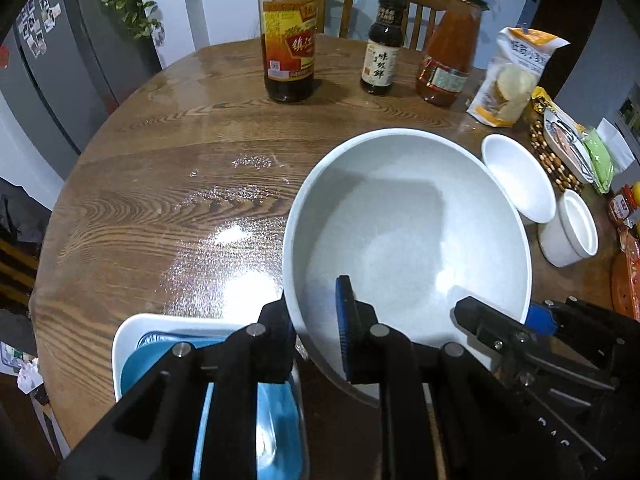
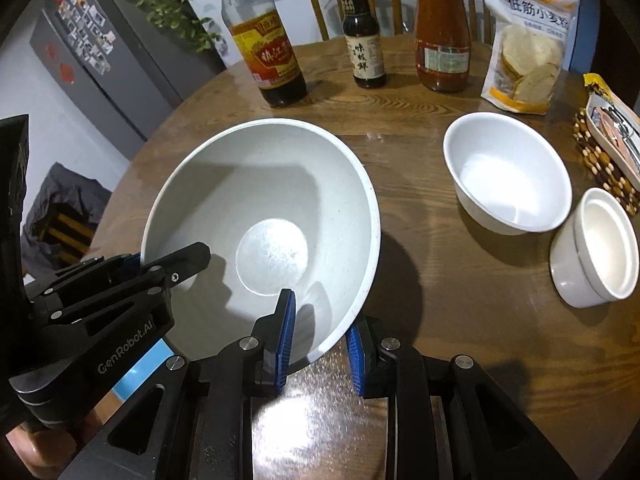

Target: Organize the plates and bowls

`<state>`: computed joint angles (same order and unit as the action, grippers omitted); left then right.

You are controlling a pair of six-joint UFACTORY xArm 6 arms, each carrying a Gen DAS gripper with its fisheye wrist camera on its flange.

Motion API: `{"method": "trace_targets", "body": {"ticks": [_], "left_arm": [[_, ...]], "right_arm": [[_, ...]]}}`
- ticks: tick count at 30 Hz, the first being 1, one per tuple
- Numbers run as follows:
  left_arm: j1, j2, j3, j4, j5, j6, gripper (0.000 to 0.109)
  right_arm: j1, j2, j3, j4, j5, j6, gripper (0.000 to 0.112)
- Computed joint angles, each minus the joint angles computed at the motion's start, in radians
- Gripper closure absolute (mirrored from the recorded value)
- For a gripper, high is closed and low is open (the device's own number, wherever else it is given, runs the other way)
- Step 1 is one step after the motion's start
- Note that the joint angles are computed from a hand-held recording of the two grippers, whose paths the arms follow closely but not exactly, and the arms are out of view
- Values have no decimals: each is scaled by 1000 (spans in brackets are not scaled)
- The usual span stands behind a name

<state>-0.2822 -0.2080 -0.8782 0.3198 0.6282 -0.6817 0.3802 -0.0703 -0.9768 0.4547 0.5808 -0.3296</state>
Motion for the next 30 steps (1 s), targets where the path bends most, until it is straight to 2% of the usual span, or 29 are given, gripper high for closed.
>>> {"method": "trace_targets", "body": {"ticks": [8,13,14,16,18,22,24,30], "left_arm": [[26,52,-17,-97,-8,83,89],[29,66,-21,-106,-7,89,89],[30,67,-22,-100,-5,83,87],[31,62,-20,-78,-1,59,71],[32,43,-8,-44,-5,26,63],[26,-10,19,8,-6,-18,57],[18,-37,33,23,-7,-34,54],[-29,-91,55,72,0,-86,43]], "right_arm": [[11,44,-30,-87,5,95,85],[10,50,-32,-115,11,116,70],[8,46,-27,-115,6,118,68],[2,38,-21,-110,0,117,68],[-7,20,-6,-94,-12,109,67],[-33,-18,19,-15,-10,69,64],[-46,-38,34,25,-9,49,52],[-89,-95,77,98,13,-5,51]]}}
